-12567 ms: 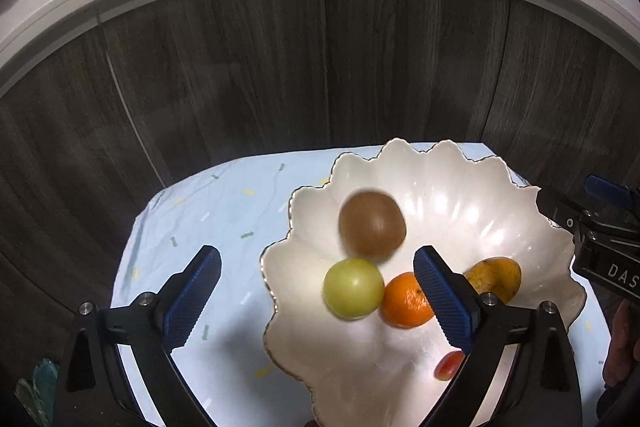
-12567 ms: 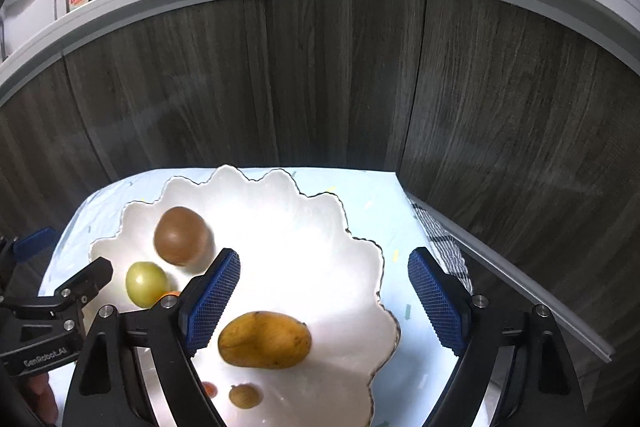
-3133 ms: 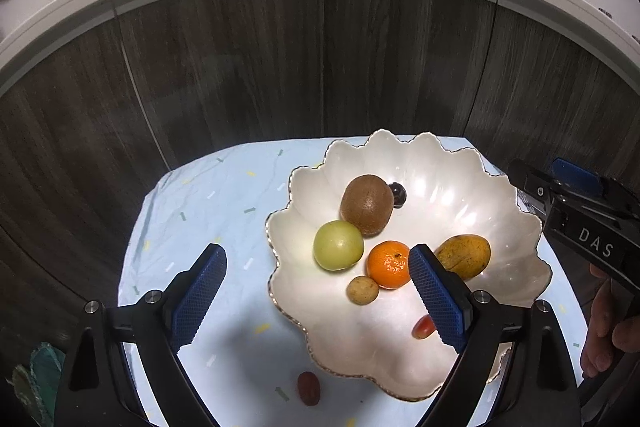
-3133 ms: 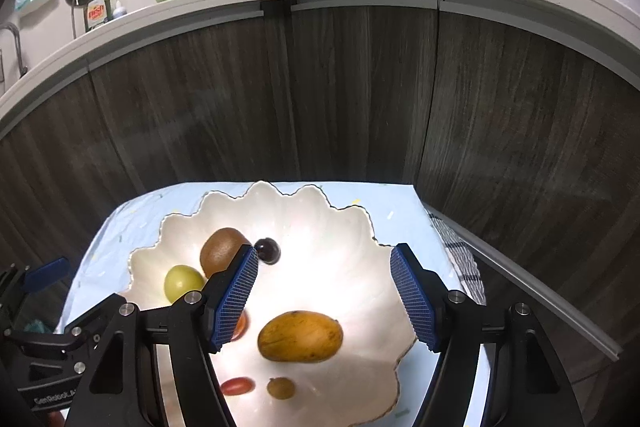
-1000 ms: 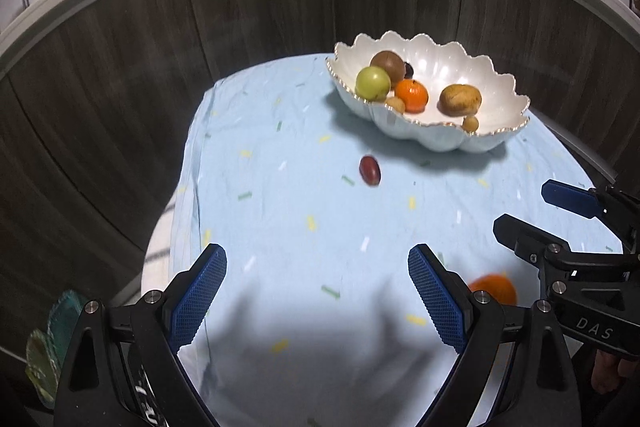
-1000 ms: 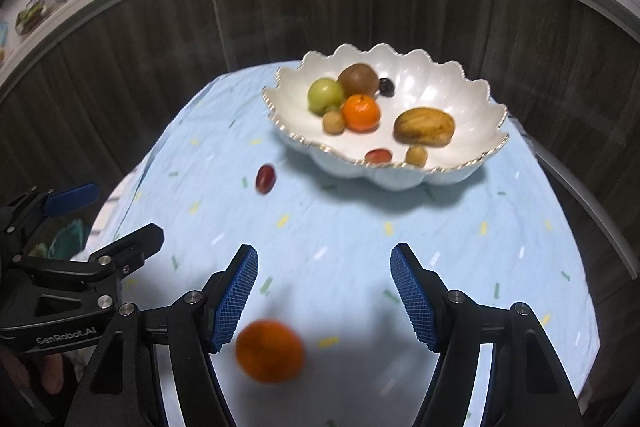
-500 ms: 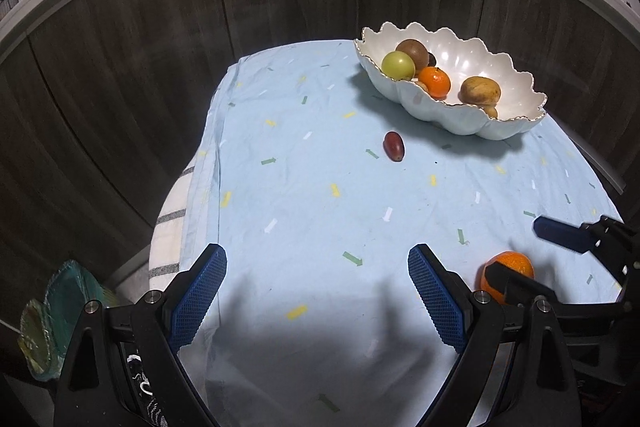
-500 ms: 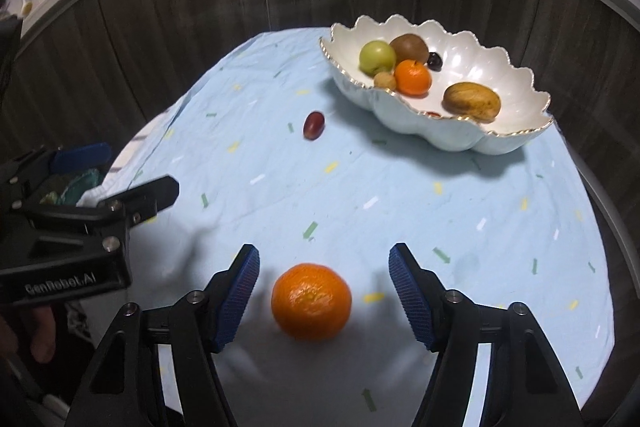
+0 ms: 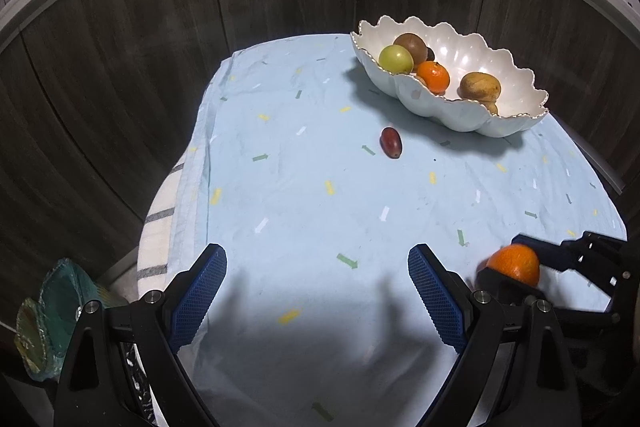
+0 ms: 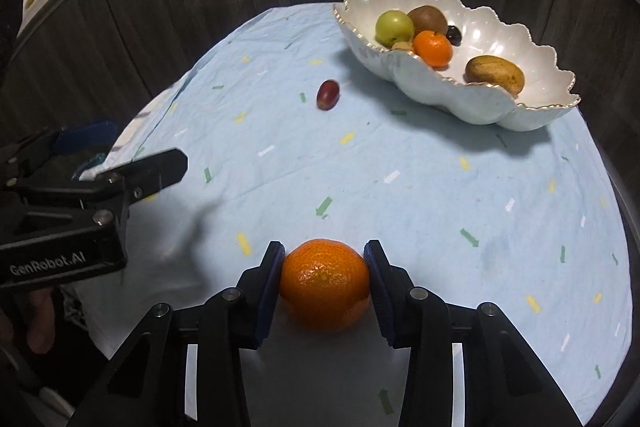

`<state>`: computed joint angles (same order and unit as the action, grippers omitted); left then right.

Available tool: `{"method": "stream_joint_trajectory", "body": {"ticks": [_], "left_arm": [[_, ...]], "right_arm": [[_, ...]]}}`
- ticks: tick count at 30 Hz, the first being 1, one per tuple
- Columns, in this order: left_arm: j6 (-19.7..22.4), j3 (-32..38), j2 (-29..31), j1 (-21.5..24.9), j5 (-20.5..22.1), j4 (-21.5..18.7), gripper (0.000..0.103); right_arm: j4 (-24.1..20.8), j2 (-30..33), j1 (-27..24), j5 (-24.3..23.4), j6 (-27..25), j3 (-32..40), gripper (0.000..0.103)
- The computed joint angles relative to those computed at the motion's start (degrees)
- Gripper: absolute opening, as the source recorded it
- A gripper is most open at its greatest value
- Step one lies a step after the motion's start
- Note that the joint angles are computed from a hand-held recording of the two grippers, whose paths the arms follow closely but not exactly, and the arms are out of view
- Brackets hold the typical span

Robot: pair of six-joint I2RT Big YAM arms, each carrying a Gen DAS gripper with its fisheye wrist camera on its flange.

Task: Organize fruits
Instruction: 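Close the right tool on the mandarin on the cloth, then lower the left tool and close it on the red date while the right tool holds the mandarin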

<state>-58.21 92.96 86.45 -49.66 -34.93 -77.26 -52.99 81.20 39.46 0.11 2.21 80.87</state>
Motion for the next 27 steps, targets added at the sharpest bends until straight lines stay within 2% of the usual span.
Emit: {"method": "stream_joint_trajectory", "body": {"ticks": [5,13,21,25,27], "left_arm": [[2.9,1.4,1.4,1.1,0.1,1.7,0.093],[11.4,6.9,6.2,4.0,0.8,5.8,0.09],[16.4,12.3,11.1,6.6,2.9,7.8,0.07],[17.6,13.6,12.9,7.5,4.1,8.7,0.065],[17.4,13.9,13.5,8.0,5.0,9.1,0.059]], "right_arm": [[2.1,0.0,-1.7,1.9,1.4,0.9,0.042],[3.9,1.6,-5.3,4.0,3.7,3.3,0.042],[4.5,3.9,-7.9,4.1,6.4,5.4,0.042],[4.5,4.8,-8.7,3.9,7.5,6.2,0.042],[4.4,5.4,-9.0,3.7,7.9,6.8,0.042]]}}
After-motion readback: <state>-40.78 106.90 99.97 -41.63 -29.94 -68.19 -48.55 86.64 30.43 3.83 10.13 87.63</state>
